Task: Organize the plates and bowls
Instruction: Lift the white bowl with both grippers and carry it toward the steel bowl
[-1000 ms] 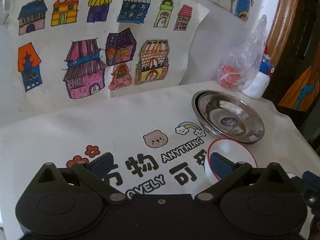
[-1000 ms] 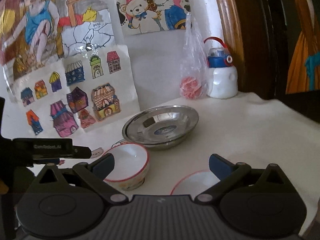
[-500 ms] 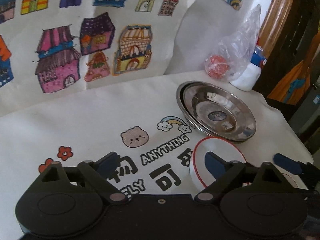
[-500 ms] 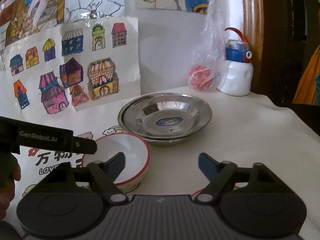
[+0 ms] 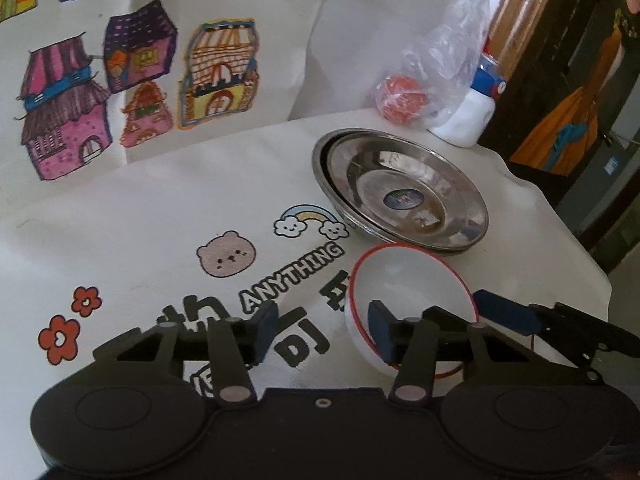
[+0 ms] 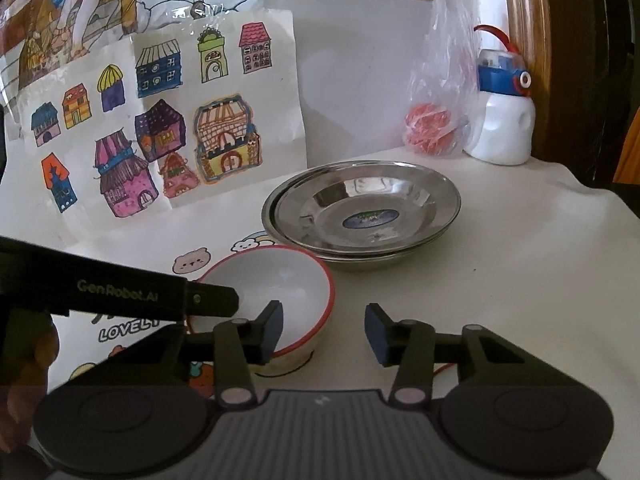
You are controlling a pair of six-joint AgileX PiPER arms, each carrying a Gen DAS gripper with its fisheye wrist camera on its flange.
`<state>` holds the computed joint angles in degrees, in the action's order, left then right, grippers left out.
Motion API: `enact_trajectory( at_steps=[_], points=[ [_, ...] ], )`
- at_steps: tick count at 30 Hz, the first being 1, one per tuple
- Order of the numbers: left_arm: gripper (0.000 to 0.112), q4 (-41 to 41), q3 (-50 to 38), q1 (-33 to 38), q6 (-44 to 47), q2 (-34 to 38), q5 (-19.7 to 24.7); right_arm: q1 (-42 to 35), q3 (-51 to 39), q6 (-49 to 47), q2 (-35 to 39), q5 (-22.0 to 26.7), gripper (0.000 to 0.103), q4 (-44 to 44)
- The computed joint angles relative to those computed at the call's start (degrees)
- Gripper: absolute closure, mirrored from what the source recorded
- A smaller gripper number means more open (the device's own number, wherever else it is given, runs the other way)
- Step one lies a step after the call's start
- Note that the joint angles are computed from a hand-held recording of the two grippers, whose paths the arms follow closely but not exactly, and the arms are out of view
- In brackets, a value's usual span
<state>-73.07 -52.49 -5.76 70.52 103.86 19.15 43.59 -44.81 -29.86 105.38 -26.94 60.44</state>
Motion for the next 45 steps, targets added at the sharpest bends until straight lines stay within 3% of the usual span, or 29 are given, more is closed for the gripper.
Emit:
enact_trajectory(
  at_steps=[12,17,21,28,35,45],
  points=[
    [0.095,-0.2,-0.9,-0.7,0.8,0.6,2.4,-0.5,0.1,6.2,0.2,1.4,0.06,-3.6],
    [0.095,0.1,-1.2,-0.8,0.4,1.0,2.9,-0.2,0.0,6.1,0.2,1.5,0.071,-3.4],
    [0.097,1.4,-1.9,-0.8,-0.9,1.6,3.5,0.0,0.3,6.9,0.2,1.0,0.072,-3.9],
    [0.099,2.0,-1.7,-0.9,-2.1,1.3,3.5,0.1,0.1,6.8,-0.3,0.9,0.084,-1.5],
    [0.099,0.1,0.3,-2.2,-1.3,-1.1,0.3,2.7,0.9,4.4,-2.1,-2.0,0.086,2.8],
    [0.099,-2.3,5.4,-1.4,1.3,-9.8,1.1,9.6,4.5,-0.2,-8.8,-8.3,0.086,10.1]
  ],
)
